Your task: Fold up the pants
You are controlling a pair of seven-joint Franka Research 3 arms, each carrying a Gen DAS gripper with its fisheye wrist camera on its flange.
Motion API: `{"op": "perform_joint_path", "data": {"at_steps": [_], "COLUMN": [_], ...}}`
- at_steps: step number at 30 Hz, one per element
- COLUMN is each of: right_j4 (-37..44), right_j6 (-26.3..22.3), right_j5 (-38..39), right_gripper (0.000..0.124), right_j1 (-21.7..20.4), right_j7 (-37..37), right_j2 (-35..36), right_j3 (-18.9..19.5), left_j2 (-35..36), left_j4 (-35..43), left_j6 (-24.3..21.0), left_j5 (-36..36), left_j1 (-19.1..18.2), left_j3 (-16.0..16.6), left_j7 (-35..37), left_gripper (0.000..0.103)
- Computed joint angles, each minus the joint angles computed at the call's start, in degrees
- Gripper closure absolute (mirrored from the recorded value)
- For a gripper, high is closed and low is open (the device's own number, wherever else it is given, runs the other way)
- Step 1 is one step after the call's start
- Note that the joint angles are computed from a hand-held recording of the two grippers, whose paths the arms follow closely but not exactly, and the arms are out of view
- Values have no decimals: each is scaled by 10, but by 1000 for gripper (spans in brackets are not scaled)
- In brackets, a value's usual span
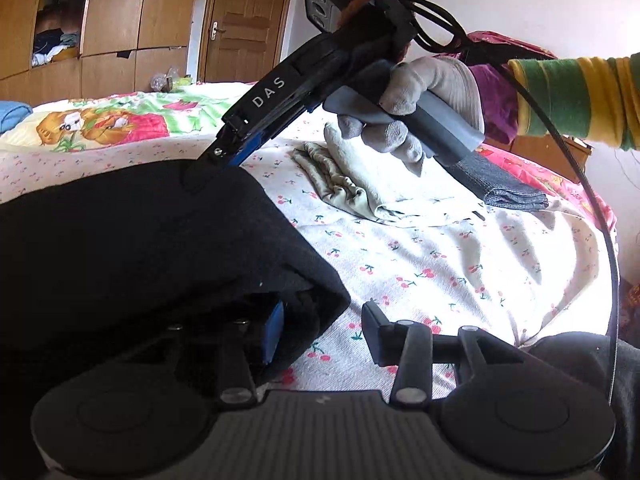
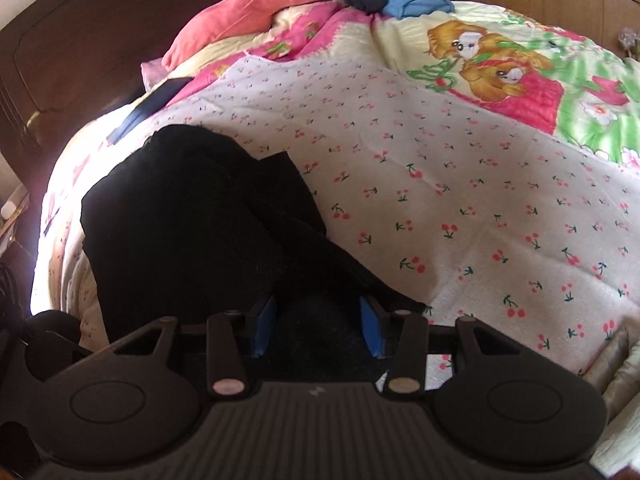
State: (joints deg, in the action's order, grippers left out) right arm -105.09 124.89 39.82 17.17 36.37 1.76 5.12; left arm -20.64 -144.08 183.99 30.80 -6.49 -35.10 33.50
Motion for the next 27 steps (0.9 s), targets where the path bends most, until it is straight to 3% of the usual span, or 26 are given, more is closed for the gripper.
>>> {"op": "perform_joint_path", "data": {"at_steps": [1, 2, 4, 10, 13, 15, 17, 20, 23, 27], "right_j4": [3, 6, 18, -29, -37, -43, -54, -35, -23, -29], "right_j6": [3, 8, -1, 64, 80, 99, 150, 122, 68, 42], "right_j5": [-18, -42, -50, -33, -31, -37, -68, -22, 28, 37], "right_gripper": [98, 123, 122, 122, 122, 123, 124, 124, 120, 115], "right_j1": [3, 6, 4, 8, 10, 13, 17, 9, 1, 0], "right_j7": [7, 29, 66, 101, 126, 131, 155, 156, 100, 59], "right_j2": [2, 3, 5, -23, -27, -29, -31, -20, -22, -31], "right_j3": [2, 3, 1, 2, 1, 2, 6, -4, -10, -9], "left_j2": [1, 4, 8, 3, -9, -28, -10, 19, 4, -13], "left_j4": [-3, -3, -2, 0, 11, 29, 52, 57, 63, 85], "left_j6": [1, 2, 11, 8, 1, -24, -66, -64, -53, -62], "left_j5": [-5, -10, -21, -37, -39, -19, -1, 7, 54, 127], "left_j1": [-11, -13, 2, 16, 56, 124, 125, 96, 131, 169], "left_j3": [12, 16, 6, -9, -49, -115, -122, -93, -120, -153], "left_j7": [0, -4, -22, -42, -76, -102, -103, -108, -140, -152], "left_gripper": [46, 45, 45, 45, 45, 45, 48, 64, 68, 68]}}
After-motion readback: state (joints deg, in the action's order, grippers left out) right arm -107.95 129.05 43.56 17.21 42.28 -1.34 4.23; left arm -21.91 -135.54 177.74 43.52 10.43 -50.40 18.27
